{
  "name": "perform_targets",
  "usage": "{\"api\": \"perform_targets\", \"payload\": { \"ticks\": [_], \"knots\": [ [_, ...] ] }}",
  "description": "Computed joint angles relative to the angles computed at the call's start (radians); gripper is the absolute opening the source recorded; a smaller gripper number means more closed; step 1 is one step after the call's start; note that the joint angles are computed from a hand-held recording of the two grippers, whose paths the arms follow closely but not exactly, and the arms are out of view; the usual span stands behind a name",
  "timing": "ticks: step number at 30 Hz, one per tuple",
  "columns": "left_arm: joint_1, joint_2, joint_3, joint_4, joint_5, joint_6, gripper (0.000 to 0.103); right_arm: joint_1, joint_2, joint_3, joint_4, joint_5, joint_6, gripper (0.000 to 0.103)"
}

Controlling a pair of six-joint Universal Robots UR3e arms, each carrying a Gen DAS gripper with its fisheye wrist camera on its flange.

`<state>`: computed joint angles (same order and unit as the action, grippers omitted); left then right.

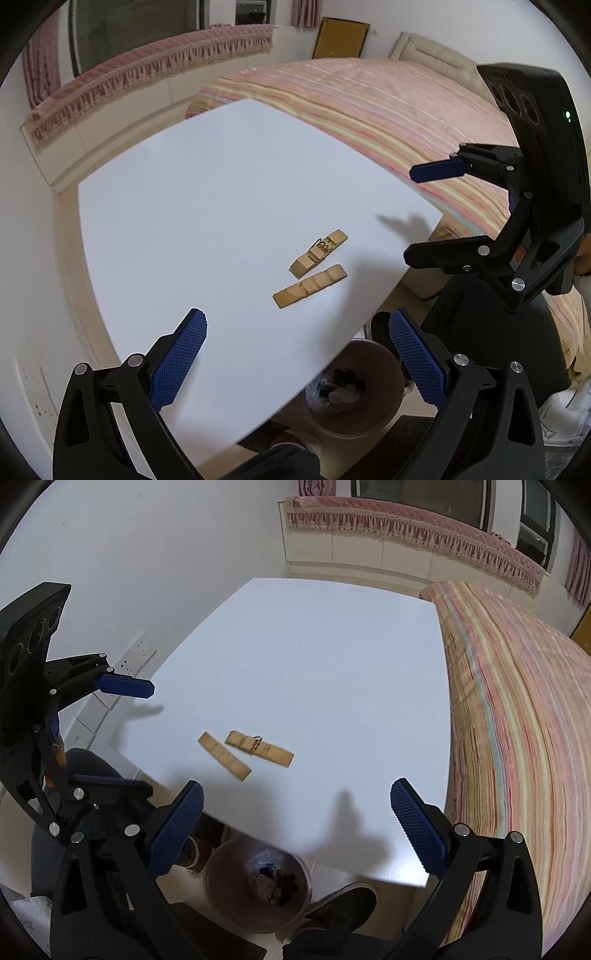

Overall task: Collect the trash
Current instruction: 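Move both open tools back up toward the two wooden clothespins, then grasp one wooden clothespin with each tool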

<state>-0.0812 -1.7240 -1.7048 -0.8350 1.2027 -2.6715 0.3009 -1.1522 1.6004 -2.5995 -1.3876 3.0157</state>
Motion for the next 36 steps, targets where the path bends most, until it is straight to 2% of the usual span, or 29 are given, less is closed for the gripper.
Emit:
{"api": "perform_targets", "payload": {
  "ticks": [12,23,36],
  "knots": [
    [0.001,-0.12,0.093,-0.019,-0.014,0.056,0.095,0.005,0.173,-0.194,0.063,-0.024,-0.027,0.099],
    [0.011,-0.143,0.101,-0.021,-0.026,0.085,0.095,0.017,0.251,-0.273,0.086,-0.042,-0.04,0.099],
    [0.008,-0.165,0.115,-0.013,-0.032,0.088,0.095,0.015,0.267,-0.298,0.084,-0.033,-0.055,0.099]
  ]
}}
